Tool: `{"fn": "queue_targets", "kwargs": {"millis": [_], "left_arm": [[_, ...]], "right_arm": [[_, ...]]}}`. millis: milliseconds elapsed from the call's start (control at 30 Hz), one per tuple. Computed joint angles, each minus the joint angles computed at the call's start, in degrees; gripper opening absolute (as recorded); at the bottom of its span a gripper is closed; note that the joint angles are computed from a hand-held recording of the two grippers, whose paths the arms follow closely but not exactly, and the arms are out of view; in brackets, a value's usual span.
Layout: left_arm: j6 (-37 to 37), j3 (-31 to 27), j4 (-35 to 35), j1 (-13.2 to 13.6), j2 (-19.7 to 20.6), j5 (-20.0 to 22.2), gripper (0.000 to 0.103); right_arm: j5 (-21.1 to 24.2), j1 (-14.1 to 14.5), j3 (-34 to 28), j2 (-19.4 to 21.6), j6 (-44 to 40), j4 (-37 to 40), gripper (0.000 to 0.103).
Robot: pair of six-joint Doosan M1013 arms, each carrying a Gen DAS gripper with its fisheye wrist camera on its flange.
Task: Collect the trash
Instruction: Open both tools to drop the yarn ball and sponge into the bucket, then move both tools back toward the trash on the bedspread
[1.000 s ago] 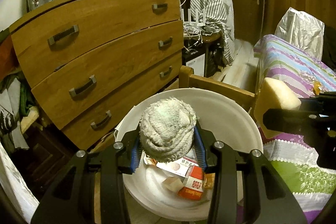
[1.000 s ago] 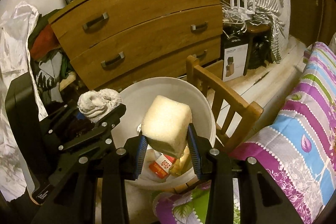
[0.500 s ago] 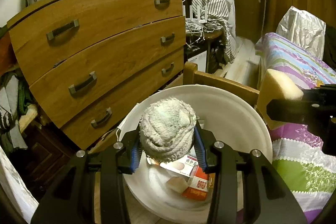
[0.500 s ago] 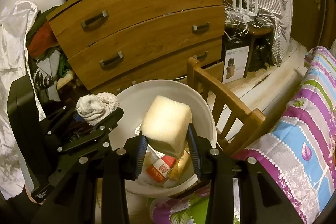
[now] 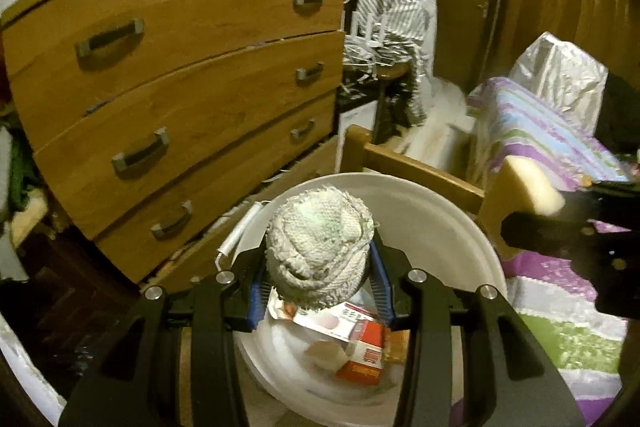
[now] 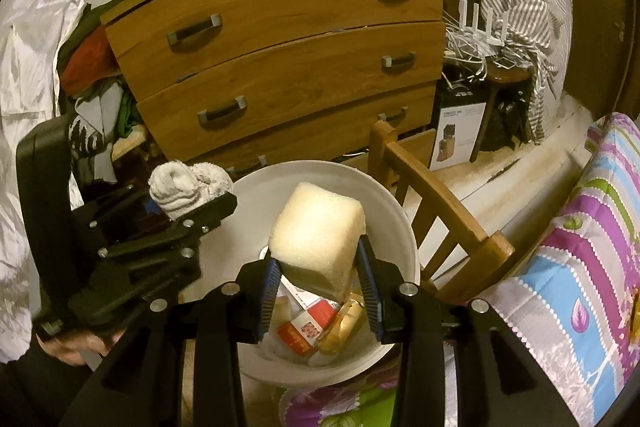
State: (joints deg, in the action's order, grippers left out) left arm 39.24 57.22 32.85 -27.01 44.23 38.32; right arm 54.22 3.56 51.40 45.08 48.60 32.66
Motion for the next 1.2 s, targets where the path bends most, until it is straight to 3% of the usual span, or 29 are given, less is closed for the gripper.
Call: {"fn": "queue_targets", "kwargs": {"millis": [200,433,467,533,567,633,967,1067,1200], "left_arm": [[5.26,0.24,-5.92,0.86,-0.30,-2.81,0.042],[8.89,-0.39,-8.91,1.14,0.09,-3.15,0.042],[9.04,-0.31,-8.94,1.19,0.04,-3.40,0.045],[9.55,-0.32,-9.16,1.45,0.07,-3.57,0.070],[8.19,-0.09,-7.80,1.42,0.00,-3.74,0.072],[8.46,-0.04,-8.58,1.75,-0.01,-3.68,0.073],[6.61,0.72,-8.77,1.99,-0.28,-4.02,0.073],[4.68,0.78,-6.80,1.69,-0.37,-3.51,0.073],[-5.26,3.00,2.75,0.45,-1.59,-5.15,0.073]], "right_arm": [[0.32,-0.14,-0.39,0.30,-0.24,-0.02,0.038],[0.97,-0.25,-1.14,0.70,-0.54,0.10,0.038],[0.92,-0.23,-1.26,0.75,-0.59,0.19,0.038],[1.07,-0.15,-1.65,0.94,-0.81,0.33,0.039],[1.31,-0.11,-1.93,1.08,-0.97,0.45,0.043],[1.18,-0.09,-2.11,1.18,-0.63,0.62,0.052],[0.14,-0.34,-1.03,0.98,-0.30,1.10,0.052],[-3.61,-0.66,1.69,-0.43,-0.56,2.14,0.052],[-21.40,-1.04,14.19,-7.13,-10.38,9.23,0.052]]}}
